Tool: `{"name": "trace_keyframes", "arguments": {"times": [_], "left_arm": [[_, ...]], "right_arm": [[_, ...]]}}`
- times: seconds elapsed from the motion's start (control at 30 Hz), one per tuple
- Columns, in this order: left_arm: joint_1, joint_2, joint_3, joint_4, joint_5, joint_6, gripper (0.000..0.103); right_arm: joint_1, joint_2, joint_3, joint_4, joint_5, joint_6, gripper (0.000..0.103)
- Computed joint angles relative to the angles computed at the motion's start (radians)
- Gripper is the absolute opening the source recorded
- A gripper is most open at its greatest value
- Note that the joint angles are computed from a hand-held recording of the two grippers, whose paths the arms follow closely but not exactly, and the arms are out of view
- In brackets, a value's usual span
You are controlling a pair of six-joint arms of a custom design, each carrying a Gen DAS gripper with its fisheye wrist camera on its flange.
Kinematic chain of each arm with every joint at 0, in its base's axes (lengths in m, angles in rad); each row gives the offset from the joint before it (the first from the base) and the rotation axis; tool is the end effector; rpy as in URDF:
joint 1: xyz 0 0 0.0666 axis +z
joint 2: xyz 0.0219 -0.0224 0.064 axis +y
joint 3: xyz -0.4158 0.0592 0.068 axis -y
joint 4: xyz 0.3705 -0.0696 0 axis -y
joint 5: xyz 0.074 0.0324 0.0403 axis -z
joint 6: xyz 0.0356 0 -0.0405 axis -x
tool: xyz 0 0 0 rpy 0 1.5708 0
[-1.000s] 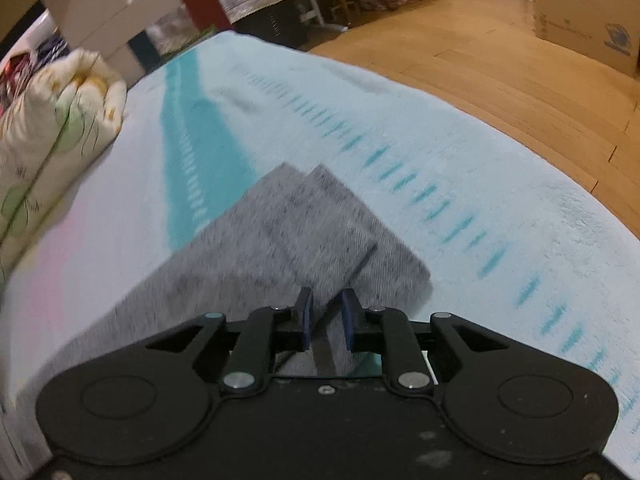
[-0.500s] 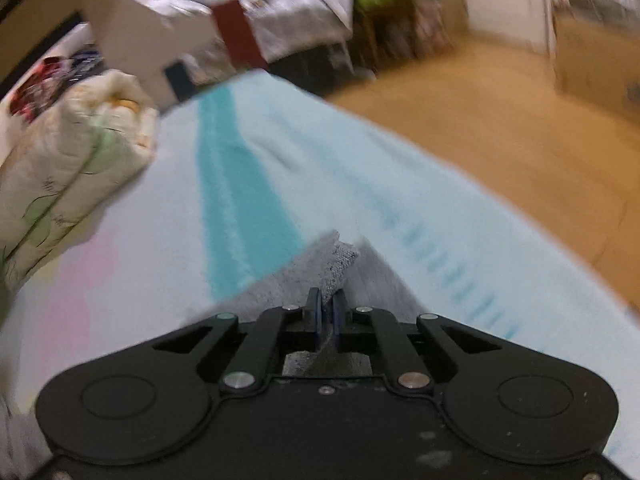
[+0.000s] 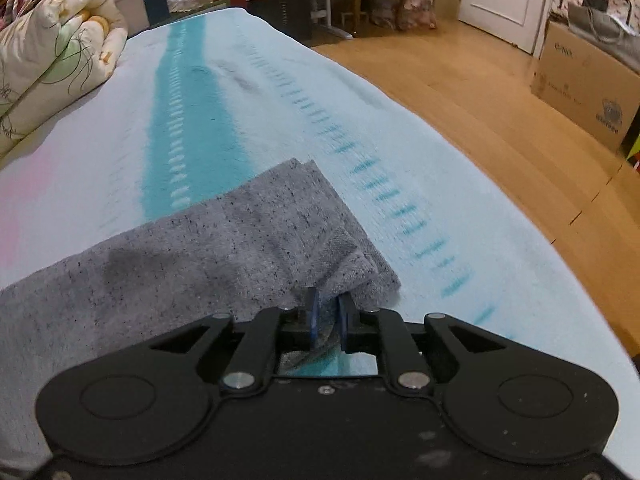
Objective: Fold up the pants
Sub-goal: 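Open both grippers to release the folded legs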
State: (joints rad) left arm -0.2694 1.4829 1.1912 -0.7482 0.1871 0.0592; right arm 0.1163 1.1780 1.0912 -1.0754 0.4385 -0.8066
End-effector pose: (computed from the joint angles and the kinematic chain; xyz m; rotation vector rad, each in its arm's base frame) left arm 0.4444 -0.1300 0.3501 0.3420 2.6039 -0.3598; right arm 0.3362 0.0237 0.4111 0.9823 2.3810 -0.2760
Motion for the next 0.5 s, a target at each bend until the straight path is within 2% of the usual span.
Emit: {"name": "trace_keyframes", "arguments": {"times": [0.07, 0.17, 0.27, 0.4, 0.5], "left_arm": [[0.022, -0.009, 0.005, -0.029, 0.041, -0.019, 0.026], [0.063, -0.029, 0.006, -0.066, 0.093, -0.06, 0.032], [0.105, -0.041, 0.011, -0.076, 0.098, -0.11, 0.044], [0.18, -0.027, 0.042, -0.07, 0.093, -0.14, 0.046], [0.239, 0.012, 0.102, -0.068, 0.085, -0.161, 0.046]], "right_arm": [[0.005, -0.014, 0.007, -0.016, 0.016, -0.025, 0.019], [0.029, -0.017, 0.038, -0.045, 0.056, -0.061, 0.022], [0.063, -0.04, 0.061, -0.055, 0.073, -0.054, 0.024], [0.125, -0.026, 0.121, -0.025, 0.05, -0.003, 0.025], [0.183, 0.015, 0.178, 0.024, -0.002, 0.051, 0.026]]}}
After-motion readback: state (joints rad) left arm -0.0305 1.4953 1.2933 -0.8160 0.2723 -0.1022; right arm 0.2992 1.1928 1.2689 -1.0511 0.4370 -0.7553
